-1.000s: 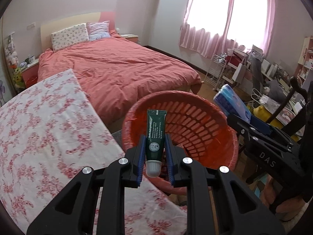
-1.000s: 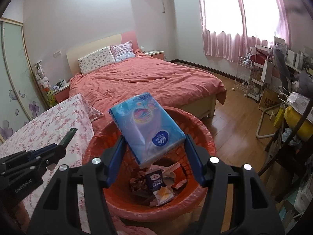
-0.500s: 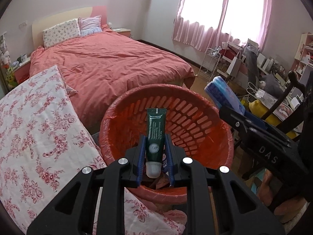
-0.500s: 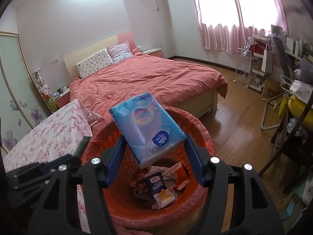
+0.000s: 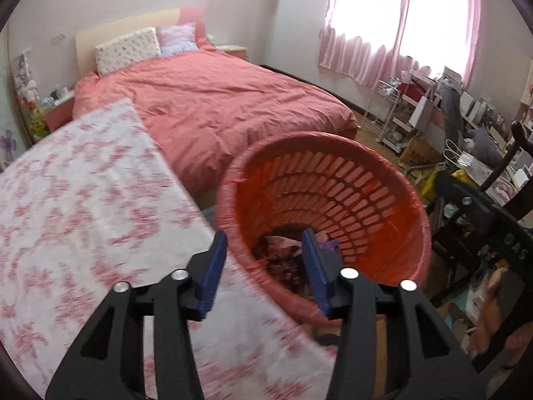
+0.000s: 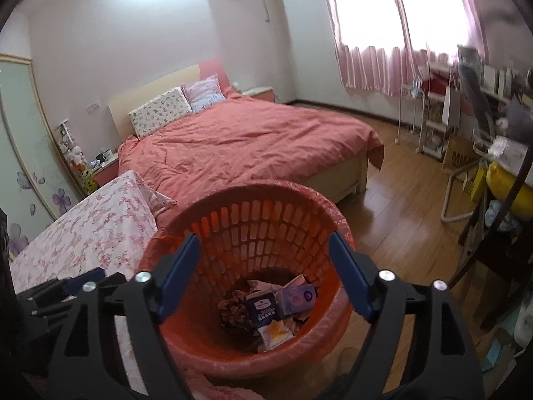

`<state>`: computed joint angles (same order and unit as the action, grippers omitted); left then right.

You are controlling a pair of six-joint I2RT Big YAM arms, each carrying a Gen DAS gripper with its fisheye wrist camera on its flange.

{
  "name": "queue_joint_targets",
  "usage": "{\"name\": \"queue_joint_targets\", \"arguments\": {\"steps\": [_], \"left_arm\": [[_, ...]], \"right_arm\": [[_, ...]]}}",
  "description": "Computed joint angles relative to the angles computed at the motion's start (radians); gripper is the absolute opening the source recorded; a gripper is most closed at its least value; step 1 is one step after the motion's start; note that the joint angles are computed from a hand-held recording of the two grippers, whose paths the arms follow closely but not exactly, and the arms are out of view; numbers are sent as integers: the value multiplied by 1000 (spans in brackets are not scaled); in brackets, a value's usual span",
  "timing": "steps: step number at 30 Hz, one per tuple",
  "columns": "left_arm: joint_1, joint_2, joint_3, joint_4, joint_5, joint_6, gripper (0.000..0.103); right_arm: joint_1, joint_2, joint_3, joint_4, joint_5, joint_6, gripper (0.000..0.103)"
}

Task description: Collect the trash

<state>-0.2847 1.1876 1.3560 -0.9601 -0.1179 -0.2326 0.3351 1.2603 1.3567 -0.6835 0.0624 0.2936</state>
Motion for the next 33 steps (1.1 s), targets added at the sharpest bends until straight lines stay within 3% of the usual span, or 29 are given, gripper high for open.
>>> {"name": "queue_joint_targets", "arguments": {"steps": [5,10,15,20,25,33], "left_arm": [[27,-107,-55,4,-66,26,62],[41,-209,-107,4,-163,28,85],[21,-312,-155,-25,-328,-9,98],[-7,-393,-197,-72,-453,-85,100],[-51,-470,-238,-130,-511,-192,100],[-221,-551,-274,-230,-730,-356,100]], "right_arm": [[76,-82,-42,38,84,-40,98],[169,-141,-66,31,214,-48,99],[273,-190,-85,-4,350,-40,99],[364,-267,-148,40,508,-31,99],[458,-329,-205,73,668,-42,99],[553,-382,-225,-51,654,23,99]]}}
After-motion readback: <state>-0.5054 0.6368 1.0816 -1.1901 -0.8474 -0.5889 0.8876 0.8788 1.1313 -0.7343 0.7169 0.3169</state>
